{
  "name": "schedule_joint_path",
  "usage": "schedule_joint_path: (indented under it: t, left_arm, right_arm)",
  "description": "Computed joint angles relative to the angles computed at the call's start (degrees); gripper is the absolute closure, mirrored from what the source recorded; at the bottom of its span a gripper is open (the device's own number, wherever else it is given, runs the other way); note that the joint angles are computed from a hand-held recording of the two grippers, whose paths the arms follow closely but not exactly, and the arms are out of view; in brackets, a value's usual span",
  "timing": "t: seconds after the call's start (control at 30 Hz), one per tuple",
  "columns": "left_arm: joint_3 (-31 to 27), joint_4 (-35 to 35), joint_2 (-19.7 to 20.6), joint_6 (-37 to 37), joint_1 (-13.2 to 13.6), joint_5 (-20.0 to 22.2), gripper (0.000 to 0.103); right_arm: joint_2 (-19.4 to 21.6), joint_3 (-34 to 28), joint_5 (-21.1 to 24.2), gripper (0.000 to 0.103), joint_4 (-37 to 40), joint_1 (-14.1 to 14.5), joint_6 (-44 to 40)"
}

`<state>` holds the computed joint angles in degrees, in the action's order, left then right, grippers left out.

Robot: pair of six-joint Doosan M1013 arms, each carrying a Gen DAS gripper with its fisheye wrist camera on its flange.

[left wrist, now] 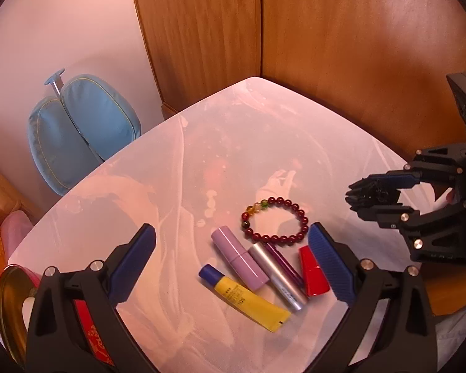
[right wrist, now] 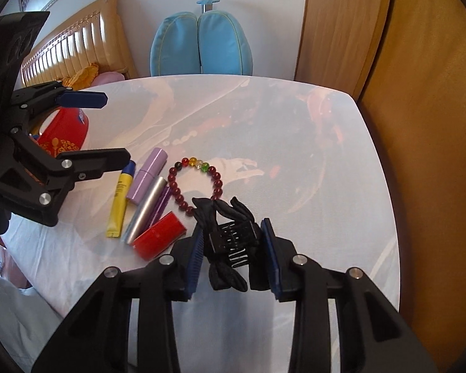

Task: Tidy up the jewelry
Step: 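Close the right tool on the black bow clip, then carry the black bow clip with the right tool over the tin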

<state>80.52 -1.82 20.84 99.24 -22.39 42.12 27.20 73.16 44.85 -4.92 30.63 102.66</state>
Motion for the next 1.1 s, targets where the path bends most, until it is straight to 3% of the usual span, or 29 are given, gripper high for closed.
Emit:
schedule_joint_path:
  t: [0.2, 0.5, 0.67, 0.87, 0.97, 1.1]
  left_arm:
    - [3.33, 3.52, -3.37, -4.89, -1.89, 2.37, 0.007]
    - [8.43, 5.9, -9.43, -10.27, -2.95, 6.91, 0.007]
    - [9.44, 6.38, -11.7, -10.84, -2.14, 4.82, 0.007]
    - [12.58, -1.15, -14.55, -4.03, 2.39, -0.24, 0.007]
    - [14.03, -1.71, -16.12, 0.87, 5.15, -0.32, 0.007]
    - [13.62, -3.24, -16.95, 3.29, 10.13, 3.11, 0.007]
  right_arm:
    - [-3.6, 5.36, -1.29, 0.066, 1.56, 1.47, 2.89]
    - [-7.28, 9.01, -4.24, 0.066, -3.0, 3.82, 9.85]
    - [-7.64, 7.65, -2.38, 0.066, -5.4, 5.84, 9.66]
    - [-4.69, 2.74, 0.65, 0.066, -7.61, 7.79, 12.47]
    - [-2.74, 0.19, -0.02, 0.066, -8.41, 8.85, 16.65]
    - [0.74, -4.9, 2.4, 0.066, -5.83, 10.45, 19.99]
